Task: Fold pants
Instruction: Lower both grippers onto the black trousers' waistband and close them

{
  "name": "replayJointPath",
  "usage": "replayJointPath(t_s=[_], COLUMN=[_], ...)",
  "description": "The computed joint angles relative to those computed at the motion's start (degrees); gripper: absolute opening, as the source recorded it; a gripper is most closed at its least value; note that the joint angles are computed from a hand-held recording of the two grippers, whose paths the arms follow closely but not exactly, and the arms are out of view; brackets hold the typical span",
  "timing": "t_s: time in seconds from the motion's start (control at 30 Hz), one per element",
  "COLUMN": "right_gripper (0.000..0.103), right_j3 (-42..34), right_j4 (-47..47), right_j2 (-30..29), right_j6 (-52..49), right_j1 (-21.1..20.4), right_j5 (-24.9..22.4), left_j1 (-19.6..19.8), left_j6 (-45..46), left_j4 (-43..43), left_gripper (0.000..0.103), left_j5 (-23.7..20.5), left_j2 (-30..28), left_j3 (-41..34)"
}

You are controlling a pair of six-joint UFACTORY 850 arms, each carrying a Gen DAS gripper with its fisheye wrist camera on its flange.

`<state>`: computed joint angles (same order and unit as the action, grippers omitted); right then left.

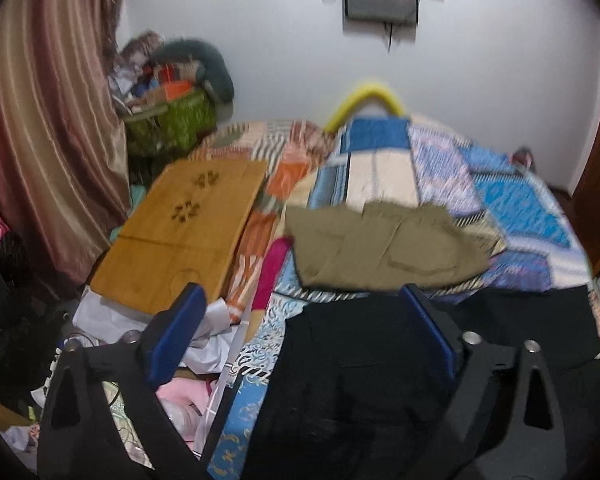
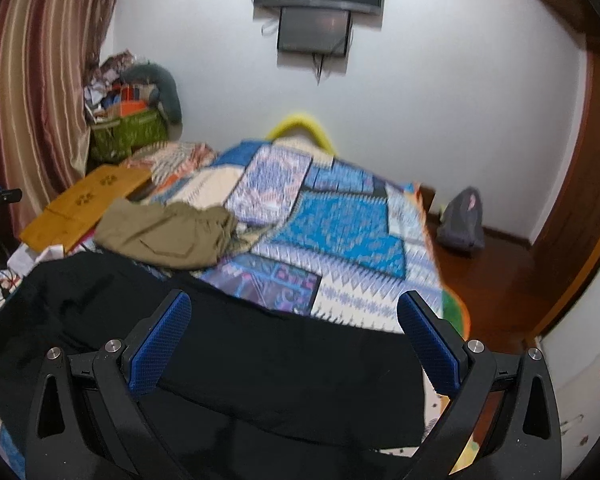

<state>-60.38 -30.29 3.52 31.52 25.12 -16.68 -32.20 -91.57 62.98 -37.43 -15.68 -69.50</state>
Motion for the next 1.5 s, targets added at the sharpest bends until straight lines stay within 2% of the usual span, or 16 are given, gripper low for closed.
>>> replayJointPath(t_s=[0.07, 0.23, 0.33, 0.43, 0.57, 0.67, 0.77, 0.8, 0.9, 0.97, 1.07, 1.1, 1.17, 1.23, 1.37, 1.5], right_gripper=[0.102, 0.101, 0.101, 0.101, 0.095, 0.089, 0.074, 0.066, 0.064, 0.058, 0.042, 0.033, 0.026, 0.013, 0.008, 0.006], right_j3=[-1.11, -3.98, -6.02, -8.97, -13.40, -16.58, -20.21, -21.53, -23.19, -22.32, -21.06, -20.48, -20.05, -19.97, -20.00, -18.79], right_j4=[7.61, 13.93, 21.95, 30.59, 33.99, 38.27, 41.70, 43.00, 45.42, 46.27, 48.18, 48.60, 48.58, 46.86, 44.96, 46.97], right_j2=[-2.07, -7.60, -10.98, -14.88, -20.01, -23.41, -27.09, -28.47, -30.60, -30.03, -29.15, -28.77, -28.32, -28.25, -27.86, -25.71], right_j6=[-8.09, -15.93, -24.56, -35.00, -42.54, -48.35, -52.75, -54.23, -56.72, -57.94, -58.73, -58.50, -57.36, -55.53, -54.56, -53.37], right_j1=[-1.29, -2.57, -3.50, -4.33, -4.27, -4.71, -5.28, -5.58, -6.15, -6.35, -6.54, -6.56, -6.29, -5.92, -5.69, -6.40], right_j5=[-0.38, -2.34, -2.83, -4.73, -7.35, -9.88, -13.85, -15.78, -18.32, -17.63, -17.42, -17.18, -17.15, -16.30, -16.12, -10.50], left_j1=[1.99, 6.58, 9.26, 10.58, 11.74, 13.26, 14.30, 14.40, 14.57, 14.55, 14.40, 13.99, 13.19, 12.63, 11.34, 10.99], left_j6=[4.75, 16.00, 27.24, 36.24, 46.72, 57.40, 64.86, 65.56, 66.43, 66.09, 68.01, 66.41, 63.95, 61.65, 53.01, 48.09], left_j4=[-5.04, -17.65, -29.95, -37.86, -45.01, -55.61, -63.20, -63.87, -65.15, -65.47, -67.21, -65.32, -62.11, -59.10, -48.57, -42.77], left_gripper=[0.093, 0.093, 0.092, 0.091, 0.091, 0.091, 0.091, 0.091, 0.079, 0.058, 0.038, 0.038, 0.031, 0.024, 0.018, 0.018], left_j5=[2.01, 6.31, 8.98, 6.87, 3.05, 2.20, 0.91, 1.02, 3.40, 4.51, 5.26, 4.74, 4.02, 3.65, 4.50, 4.29], left_j2=[-2.50, -8.86, -12.75, -16.57, -21.24, -23.97, -26.33, -26.66, -26.14, -25.74, -25.31, -25.25, -25.07, -24.37, -22.25, -20.99], left_j3=[-1.34, -4.36, -6.89, -10.32, -15.23, -18.22, -20.51, -20.67, -19.64, -19.04, -18.42, -18.62, -18.90, -18.69, -18.18, -19.06])
